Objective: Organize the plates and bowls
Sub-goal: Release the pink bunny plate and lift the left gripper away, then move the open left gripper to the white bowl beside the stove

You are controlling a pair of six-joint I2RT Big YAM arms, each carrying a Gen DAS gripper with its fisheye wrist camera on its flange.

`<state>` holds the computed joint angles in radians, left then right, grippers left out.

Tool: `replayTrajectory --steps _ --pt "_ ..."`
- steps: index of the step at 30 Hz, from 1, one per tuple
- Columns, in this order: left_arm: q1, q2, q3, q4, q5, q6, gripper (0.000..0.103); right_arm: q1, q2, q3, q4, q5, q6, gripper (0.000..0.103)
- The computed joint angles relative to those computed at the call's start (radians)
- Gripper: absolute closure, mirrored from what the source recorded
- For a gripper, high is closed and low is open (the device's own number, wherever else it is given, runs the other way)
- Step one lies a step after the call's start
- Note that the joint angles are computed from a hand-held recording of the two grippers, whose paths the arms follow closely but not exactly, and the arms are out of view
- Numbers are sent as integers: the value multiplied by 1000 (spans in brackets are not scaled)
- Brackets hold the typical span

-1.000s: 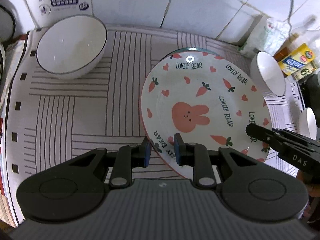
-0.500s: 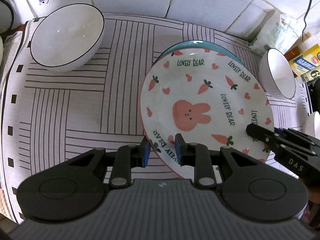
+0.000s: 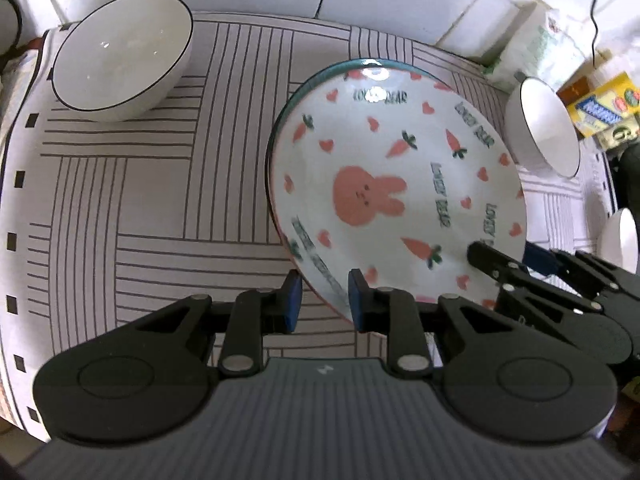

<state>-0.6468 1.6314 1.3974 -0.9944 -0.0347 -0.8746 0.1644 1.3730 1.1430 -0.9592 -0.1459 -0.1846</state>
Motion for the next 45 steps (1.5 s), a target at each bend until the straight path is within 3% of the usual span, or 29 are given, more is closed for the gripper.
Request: replayTrajectory --steps 5,15,20,24,36,40,45 --pt "-10 -62 -12 -2 69 34 81 7 -73 -59 71 37 13 65" --pt "-89 -187 24 -106 -29 138 81 -112 -316 -113 53 -152 16 64" --pt "-135 -213 30 -142 -57 148 78 -147 -424 -132 37 -187 14 62" --pt "-181 -222 63 -229 -90 142 75 -165 -484 -124 -14 -195 -15 57" --pt "-309 -244 133 -320 -180 107 52 -268 -613 -92 -154 -204 -79 31" --pt "-349 -224 162 -331 -229 105 41 -330 -631 -84 -172 -251 -134 10" --pt "-374 -169 223 -348 -257 94 28 -435 -625 -75 -179 -326 -236 8"
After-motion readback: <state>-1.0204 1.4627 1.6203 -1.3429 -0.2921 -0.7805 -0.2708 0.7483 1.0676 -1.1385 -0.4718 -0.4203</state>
